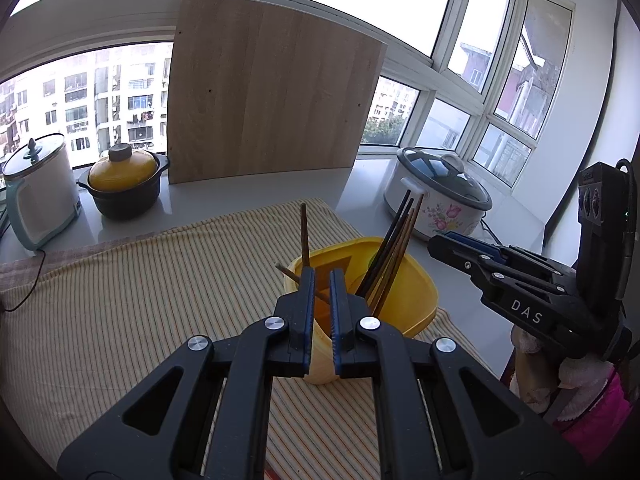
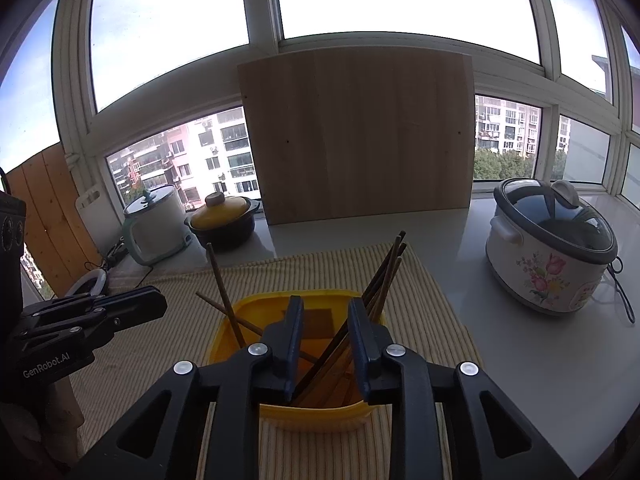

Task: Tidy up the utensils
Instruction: 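Lower both chopsticks into the container and open both grippers, then lower right gripper to the last red-tipped chopstick on the cloth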

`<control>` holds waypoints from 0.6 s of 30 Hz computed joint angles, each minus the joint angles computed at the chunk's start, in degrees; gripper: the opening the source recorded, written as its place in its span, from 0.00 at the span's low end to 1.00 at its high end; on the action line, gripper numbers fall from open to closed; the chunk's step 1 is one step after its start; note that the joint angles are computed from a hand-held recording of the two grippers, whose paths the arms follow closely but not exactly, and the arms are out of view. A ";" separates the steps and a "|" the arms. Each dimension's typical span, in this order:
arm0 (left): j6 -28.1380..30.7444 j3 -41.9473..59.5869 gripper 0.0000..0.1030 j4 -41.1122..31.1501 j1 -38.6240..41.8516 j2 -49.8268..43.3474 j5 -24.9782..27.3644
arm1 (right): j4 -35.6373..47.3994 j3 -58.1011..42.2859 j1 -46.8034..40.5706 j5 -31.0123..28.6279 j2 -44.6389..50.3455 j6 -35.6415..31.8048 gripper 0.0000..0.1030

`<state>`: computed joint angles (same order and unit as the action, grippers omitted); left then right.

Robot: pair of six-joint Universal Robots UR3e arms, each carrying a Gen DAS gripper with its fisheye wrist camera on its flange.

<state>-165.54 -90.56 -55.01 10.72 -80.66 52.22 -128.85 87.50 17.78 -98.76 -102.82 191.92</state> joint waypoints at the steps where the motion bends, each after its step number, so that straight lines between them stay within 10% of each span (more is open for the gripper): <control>1: 0.32 -0.50 0.04 -0.27 0.67 0.56 -0.48 | -0.02 -0.07 0.34 -0.31 -0.01 0.11 0.22; 16: 11.99 -12.06 0.04 -12.41 15.98 15.87 -5.10 | 0.76 -0.31 6.06 -1.81 -1.64 1.60 0.24; 18: 14.80 -14.42 0.16 -15.59 20.00 19.92 -6.26 | 0.51 0.11 7.19 -1.31 -1.70 2.00 0.25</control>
